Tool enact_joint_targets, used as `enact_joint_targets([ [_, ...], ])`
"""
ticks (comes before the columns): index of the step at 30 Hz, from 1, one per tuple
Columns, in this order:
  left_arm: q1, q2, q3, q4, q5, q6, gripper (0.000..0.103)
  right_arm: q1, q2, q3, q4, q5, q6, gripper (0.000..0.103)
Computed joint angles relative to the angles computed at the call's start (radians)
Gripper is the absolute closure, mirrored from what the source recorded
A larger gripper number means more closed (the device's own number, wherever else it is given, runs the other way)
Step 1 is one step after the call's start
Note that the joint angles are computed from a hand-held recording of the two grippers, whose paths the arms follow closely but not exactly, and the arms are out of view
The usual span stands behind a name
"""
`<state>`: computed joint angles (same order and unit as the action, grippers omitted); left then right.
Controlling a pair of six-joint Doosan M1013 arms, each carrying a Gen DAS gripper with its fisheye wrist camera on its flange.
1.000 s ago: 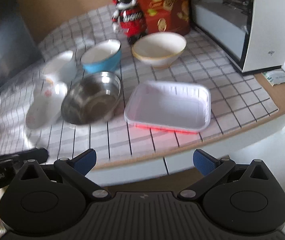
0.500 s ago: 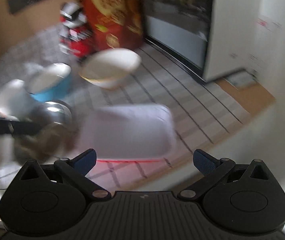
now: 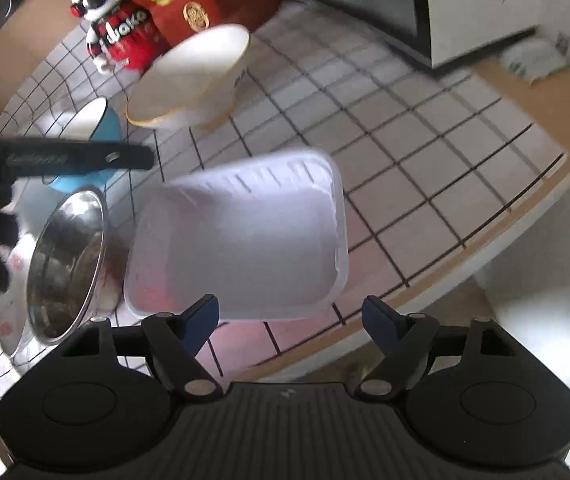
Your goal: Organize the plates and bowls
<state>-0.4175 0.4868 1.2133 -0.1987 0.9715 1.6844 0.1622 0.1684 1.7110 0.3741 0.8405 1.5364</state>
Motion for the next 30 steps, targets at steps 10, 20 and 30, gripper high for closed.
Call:
enact_joint_targets([
  [10, -0.006, 0.122, -0.145, -0.032, 0.183, 0.024, 0.071, -0.071, 0.075, -0.049, 0.296, 0.190, -0.241, 0.023],
  [20, 0.024, 0.085, -0.063, -0.106, 0.136, -0.222, 0.068, -0.066, 0.119, -0.123, 0.212, 0.061, -0.219, 0.032],
  [30, 0.004, 0.081, -0.007, -0.296, -0.012, -0.386, 0.068, -0.102, 0.162, -0.191, 0.123, 0.013, -0.221, 0.040],
])
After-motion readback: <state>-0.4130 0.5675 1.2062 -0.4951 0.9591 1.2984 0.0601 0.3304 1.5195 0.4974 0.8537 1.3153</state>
